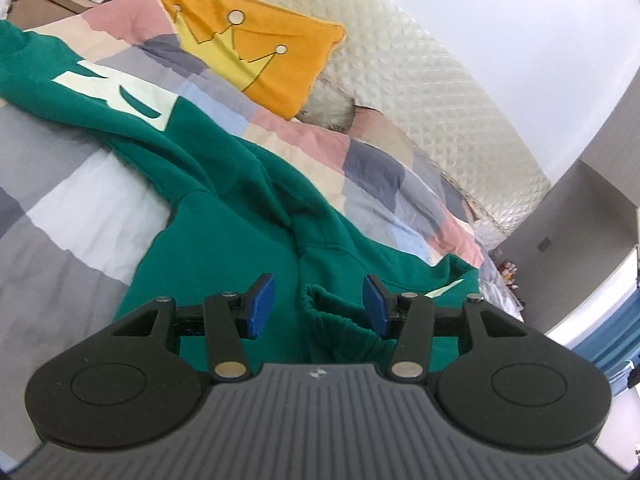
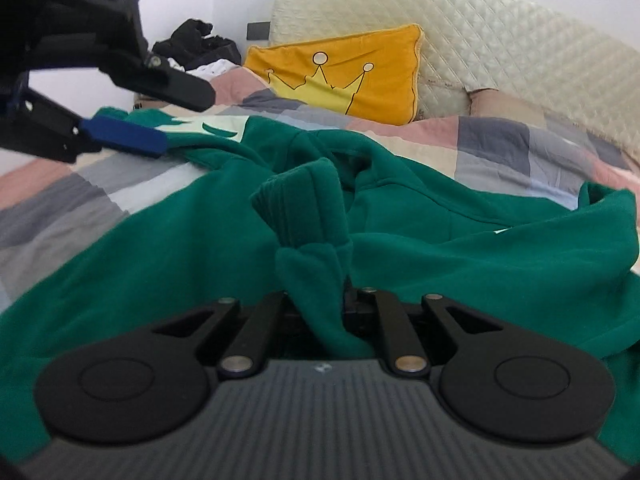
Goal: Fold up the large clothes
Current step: 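Lift the sleeve and fold it across the hoodie body with the right gripper, then open the right gripper to lay the sleeve on the body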
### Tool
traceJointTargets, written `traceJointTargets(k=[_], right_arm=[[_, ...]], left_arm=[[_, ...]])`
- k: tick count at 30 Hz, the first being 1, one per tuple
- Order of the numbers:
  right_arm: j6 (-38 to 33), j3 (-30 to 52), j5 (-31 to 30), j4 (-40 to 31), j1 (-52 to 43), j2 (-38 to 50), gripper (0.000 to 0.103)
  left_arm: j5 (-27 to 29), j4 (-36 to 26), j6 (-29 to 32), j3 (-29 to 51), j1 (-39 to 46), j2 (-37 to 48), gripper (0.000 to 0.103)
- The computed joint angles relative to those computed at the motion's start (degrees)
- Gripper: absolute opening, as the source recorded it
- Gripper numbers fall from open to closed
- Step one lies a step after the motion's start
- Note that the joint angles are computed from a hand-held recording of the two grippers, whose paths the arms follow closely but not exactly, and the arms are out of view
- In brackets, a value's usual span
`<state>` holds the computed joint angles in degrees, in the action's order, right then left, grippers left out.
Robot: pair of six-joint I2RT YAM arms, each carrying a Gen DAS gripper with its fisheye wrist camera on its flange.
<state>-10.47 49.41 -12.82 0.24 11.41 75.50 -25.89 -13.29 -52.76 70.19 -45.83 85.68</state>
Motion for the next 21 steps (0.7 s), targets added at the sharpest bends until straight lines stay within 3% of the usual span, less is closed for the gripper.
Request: traceJointTargets(k=[3,5,7,10,14,16,21], right_arm=[[2.7,1.5,-1.9,-3.6,-1.0,-0.2,0.017],[4.3,1.0,-3.8,-5.8,-1.6,-1.5,0.047],[5.2,0.1,-6.9,-6.6,-2.1,-3.4,0.062],[4.7,-0.2,-10.2,-12.0,-3.4,-7.8,0.064],[5.7,-1.0,-9.9,-18.5,-5.2,-15.2,0.064],[7.3,-0.8,-8.6,-21.7,-6.6,-18.4,0.064],[10.0,-0.8,-2.9,-27.9,-10.2,-26.2,0.064]], left_arm=[[0.6,3.2,1.0,-1.1,-0.1,-0.1,0.055],[0.5,5.1,1.8,-1.7,-0.7,-0.3,0.055],[0.1,6.3,3.2,-1.9,-1.4,-0.5,0.055],[-0.6,6.4,5.2,-0.7,-3.0,0.6,0.055],[0.9,3.1,5.4,3.3,-4.8,4.3,0.055],[1.1,0.3,6.0,6.0,-5.8,6.7,0.055],[0.8,-9.3,6.0,14.0,-8.2,13.7,0.042]])
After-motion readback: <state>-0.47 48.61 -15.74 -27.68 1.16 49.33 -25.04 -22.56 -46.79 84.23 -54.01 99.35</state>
